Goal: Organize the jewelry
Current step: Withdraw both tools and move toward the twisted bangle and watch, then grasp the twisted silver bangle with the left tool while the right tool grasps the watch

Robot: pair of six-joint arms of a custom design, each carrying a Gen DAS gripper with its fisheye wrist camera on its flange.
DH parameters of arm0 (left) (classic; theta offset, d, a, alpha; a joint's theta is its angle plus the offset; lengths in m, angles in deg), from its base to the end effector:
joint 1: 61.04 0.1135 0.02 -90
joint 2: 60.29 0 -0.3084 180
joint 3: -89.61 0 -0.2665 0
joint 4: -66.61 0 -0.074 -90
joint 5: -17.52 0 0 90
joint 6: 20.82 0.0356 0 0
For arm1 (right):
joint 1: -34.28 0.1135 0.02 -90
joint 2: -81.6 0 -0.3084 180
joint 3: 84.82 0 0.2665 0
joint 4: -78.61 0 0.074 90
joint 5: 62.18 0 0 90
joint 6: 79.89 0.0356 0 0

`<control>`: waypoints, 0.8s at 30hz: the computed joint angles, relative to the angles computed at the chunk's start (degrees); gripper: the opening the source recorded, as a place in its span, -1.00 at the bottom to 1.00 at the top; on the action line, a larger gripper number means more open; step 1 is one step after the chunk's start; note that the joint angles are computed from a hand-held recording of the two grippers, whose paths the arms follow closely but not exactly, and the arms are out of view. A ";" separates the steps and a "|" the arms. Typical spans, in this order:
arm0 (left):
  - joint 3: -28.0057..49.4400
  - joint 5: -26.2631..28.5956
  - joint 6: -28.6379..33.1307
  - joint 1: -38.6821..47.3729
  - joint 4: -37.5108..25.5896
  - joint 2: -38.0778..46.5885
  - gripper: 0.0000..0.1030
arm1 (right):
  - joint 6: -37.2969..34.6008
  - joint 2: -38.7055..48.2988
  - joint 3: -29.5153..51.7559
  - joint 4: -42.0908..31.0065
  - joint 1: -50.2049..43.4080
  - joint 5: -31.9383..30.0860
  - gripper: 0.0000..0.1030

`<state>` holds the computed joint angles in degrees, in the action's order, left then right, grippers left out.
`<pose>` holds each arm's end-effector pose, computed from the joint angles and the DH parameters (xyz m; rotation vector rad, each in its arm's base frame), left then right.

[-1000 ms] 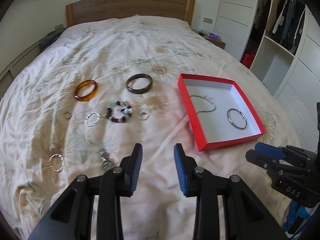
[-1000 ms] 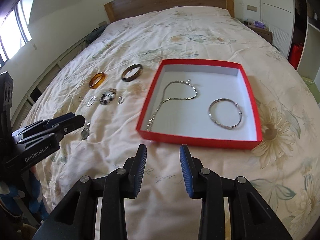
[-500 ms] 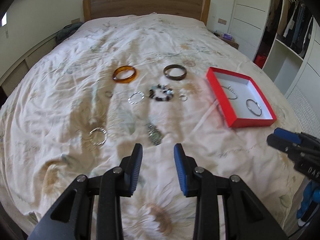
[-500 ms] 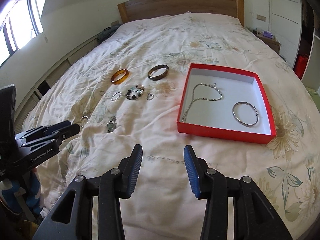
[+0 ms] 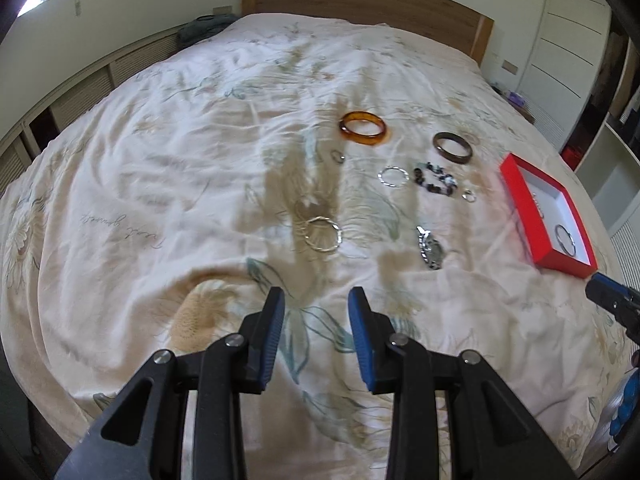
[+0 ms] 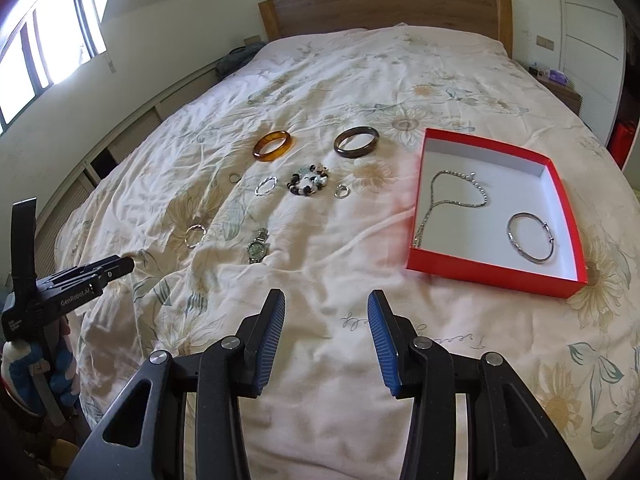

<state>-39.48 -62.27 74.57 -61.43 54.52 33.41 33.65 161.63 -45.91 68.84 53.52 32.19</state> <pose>0.2982 -0.0083 0.1510 0.1979 2.5090 -0.1898 0.2241 0.0754 0.1570 0.1261 2.4664 0.2322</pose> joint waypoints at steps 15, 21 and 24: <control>9.84 1.59 -1.15 -0.93 1.07 13.37 -0.39 | -2.91 16.23 8.26 5.06 -1.47 -6.46 -0.16; 16.13 2.81 0.14 -0.25 0.05 19.72 -0.39 | -4.46 25.43 16.10 4.95 -0.67 -9.47 -0.16; 19.15 3.33 1.42 -0.17 -1.11 22.61 -0.39 | -4.80 29.37 19.66 4.71 -0.18 -10.54 -0.16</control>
